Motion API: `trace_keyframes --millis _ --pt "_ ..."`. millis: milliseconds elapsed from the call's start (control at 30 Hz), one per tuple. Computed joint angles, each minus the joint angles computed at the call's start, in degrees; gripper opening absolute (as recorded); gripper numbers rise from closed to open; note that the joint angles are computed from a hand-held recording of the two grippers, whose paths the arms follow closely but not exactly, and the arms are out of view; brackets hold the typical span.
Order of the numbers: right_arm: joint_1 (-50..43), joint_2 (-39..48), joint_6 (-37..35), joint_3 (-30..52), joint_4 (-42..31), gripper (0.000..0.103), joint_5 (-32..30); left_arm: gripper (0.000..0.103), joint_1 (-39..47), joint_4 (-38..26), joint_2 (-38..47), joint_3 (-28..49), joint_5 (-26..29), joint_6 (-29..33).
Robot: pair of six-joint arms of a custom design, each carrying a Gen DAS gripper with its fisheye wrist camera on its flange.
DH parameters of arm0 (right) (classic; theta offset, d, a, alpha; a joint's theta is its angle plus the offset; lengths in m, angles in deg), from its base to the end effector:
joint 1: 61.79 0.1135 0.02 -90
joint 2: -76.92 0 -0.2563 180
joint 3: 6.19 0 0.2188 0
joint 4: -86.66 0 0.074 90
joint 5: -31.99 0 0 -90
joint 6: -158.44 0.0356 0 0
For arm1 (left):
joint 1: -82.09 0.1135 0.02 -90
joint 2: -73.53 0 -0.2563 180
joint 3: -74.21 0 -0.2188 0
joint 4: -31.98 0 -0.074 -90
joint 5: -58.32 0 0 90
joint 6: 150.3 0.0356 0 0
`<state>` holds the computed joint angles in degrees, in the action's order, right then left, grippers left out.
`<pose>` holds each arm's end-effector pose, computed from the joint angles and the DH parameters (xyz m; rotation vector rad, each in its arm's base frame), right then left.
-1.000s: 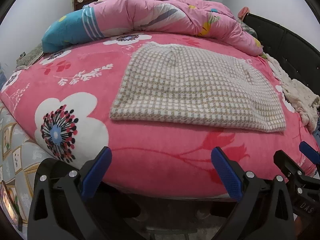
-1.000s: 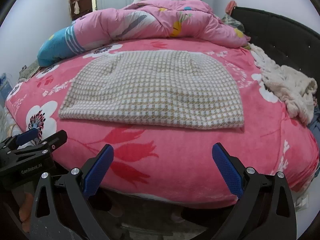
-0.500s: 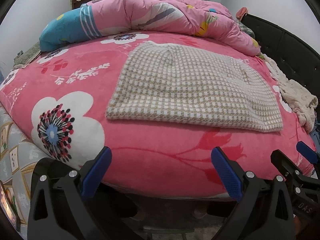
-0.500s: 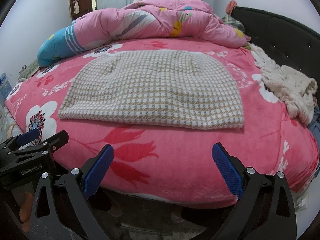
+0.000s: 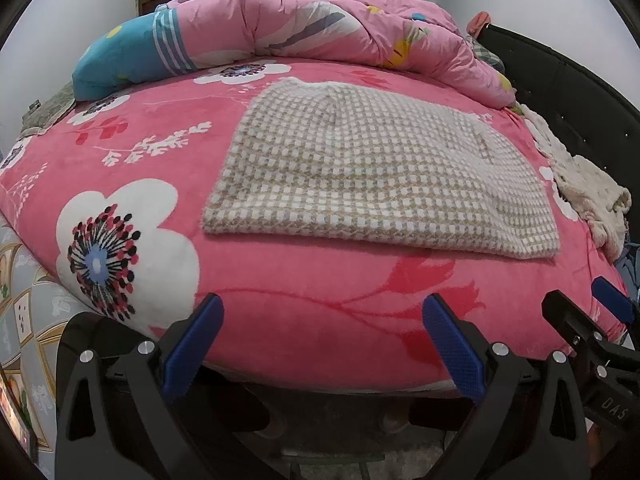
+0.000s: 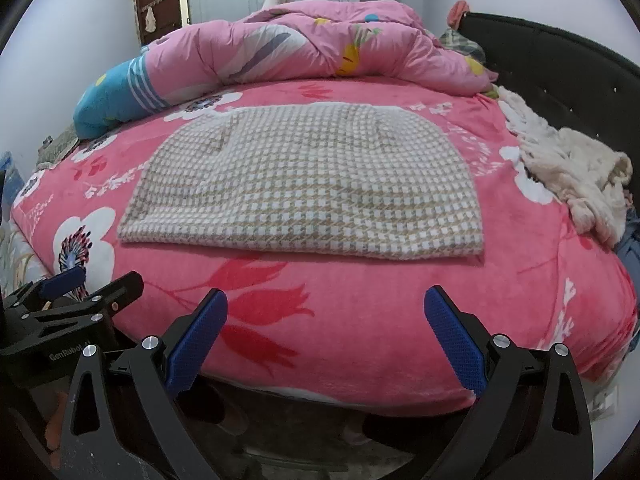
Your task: Fold large clothes
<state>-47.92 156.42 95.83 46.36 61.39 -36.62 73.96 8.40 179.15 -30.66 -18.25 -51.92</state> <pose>0.2303 0.0435 0.1817 0.4360 2.3623 -0.1347 0.3367 -0.0565 0.1614 0.4533 2.4600 -0.2925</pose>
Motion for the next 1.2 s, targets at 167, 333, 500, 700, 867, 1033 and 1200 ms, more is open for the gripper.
trace_keyframes --millis 167,333,500,700,867,1033,1200 --pt "0.0 -0.1 0.2 0.0 -0.2 0.095 -0.2 0.098 -0.3 -0.2 -0.4 -0.4 0.1 0.1" --pt "-0.1 -0.1 0.5 -0.3 -0.1 0.095 -0.4 0.098 -0.3 -0.1 -0.5 -0.6 0.2 0.3" --pt "-0.3 0.2 0.8 -0.3 0.0 0.095 -0.5 0.098 -0.5 -0.2 -0.7 -0.7 0.1 0.3" --pt "-0.1 0.3 1.3 -0.2 -0.3 0.095 -0.3 0.098 -0.5 -0.1 -1.0 -1.0 0.0 0.4" --pt "0.0 0.4 1.3 -0.1 -0.3 0.095 -0.3 0.098 -0.5 -0.3 -0.9 -0.9 0.0 0.4" --pt "0.3 0.3 1.5 0.0 -0.6 0.095 -0.1 0.098 -0.4 -0.3 -1.0 -0.9 0.0 0.5" --pt "0.4 0.5 1.8 0.2 -0.6 0.095 0.0 0.098 -0.6 0.0 -1.2 -1.3 -0.2 0.4"
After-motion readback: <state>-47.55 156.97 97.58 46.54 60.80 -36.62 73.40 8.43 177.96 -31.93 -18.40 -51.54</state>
